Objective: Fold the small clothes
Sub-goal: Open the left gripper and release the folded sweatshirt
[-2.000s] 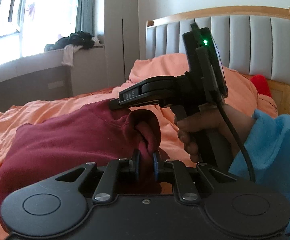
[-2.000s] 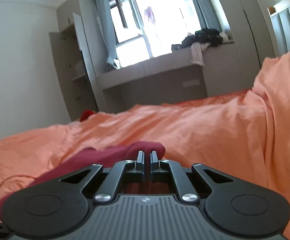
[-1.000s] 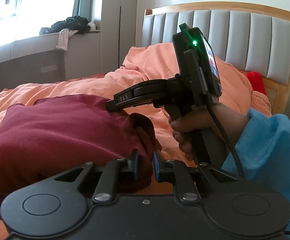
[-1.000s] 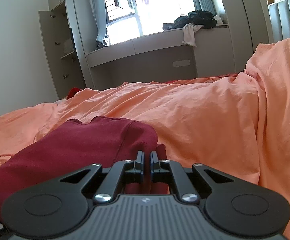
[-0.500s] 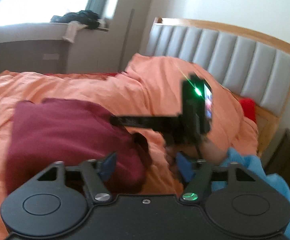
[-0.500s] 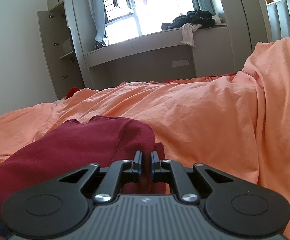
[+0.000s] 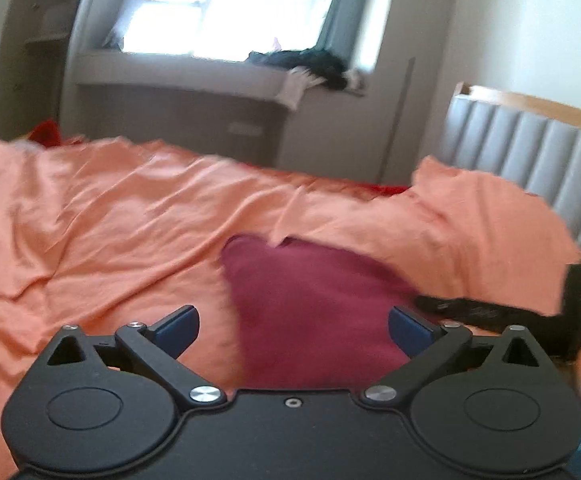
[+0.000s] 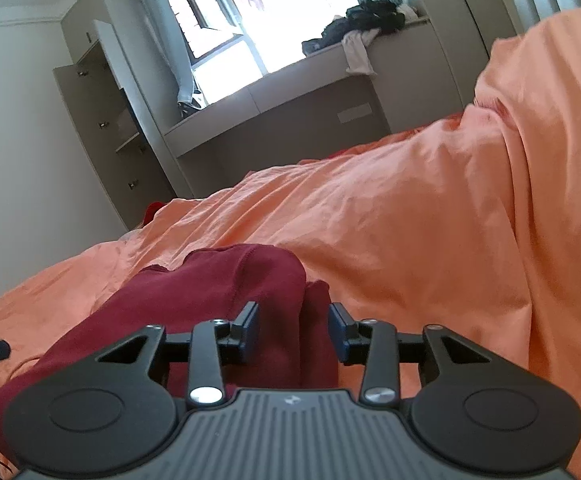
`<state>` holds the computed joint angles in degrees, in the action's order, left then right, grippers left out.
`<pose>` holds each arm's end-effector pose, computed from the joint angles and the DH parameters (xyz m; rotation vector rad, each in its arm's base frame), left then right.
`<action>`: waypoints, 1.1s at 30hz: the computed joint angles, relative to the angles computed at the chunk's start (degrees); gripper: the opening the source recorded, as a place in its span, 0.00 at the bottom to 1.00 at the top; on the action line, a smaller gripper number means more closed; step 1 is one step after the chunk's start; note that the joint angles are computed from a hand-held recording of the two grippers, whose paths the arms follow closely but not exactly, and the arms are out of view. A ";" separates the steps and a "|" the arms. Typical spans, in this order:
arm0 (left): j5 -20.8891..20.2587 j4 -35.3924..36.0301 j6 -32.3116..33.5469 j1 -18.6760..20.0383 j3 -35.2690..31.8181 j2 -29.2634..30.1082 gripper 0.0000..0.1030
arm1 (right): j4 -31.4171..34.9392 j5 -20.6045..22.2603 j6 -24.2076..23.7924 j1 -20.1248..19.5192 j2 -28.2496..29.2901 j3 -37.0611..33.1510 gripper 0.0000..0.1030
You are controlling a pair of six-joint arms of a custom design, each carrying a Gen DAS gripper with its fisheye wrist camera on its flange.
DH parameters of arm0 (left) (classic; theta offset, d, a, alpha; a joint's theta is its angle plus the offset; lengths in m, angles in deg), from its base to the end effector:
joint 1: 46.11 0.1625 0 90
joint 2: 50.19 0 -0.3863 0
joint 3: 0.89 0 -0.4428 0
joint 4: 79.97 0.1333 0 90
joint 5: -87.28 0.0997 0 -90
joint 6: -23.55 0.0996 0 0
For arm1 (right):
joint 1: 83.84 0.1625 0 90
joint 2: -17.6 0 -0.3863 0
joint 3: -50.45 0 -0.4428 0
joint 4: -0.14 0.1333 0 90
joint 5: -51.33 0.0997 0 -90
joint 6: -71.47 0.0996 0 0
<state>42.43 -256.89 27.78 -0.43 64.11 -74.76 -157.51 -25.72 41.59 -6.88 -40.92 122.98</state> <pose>-0.4186 -0.7205 0.0599 0.5869 2.3280 -1.2905 -0.0218 -0.7839 0.4075 0.5420 -2.6163 1.3659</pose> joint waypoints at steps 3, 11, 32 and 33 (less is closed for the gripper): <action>-1.22 4.20 -5.66 1.25 0.96 -1.24 0.98 | 0.71 -0.17 0.04 0.08 0.18 -0.07 0.39; -7.27 9.91 -13.76 3.71 2.00 -2.30 0.98 | -5.12 -1.75 -6.06 1.23 -0.77 2.98 0.06; -9.79 10.06 -11.31 4.70 1.26 -1.10 0.96 | -4.69 -3.59 -2.62 0.33 -1.03 2.69 0.63; -10.07 9.91 -11.37 4.81 1.45 -1.24 0.97 | -3.75 -2.85 -1.61 0.04 -1.08 2.34 0.69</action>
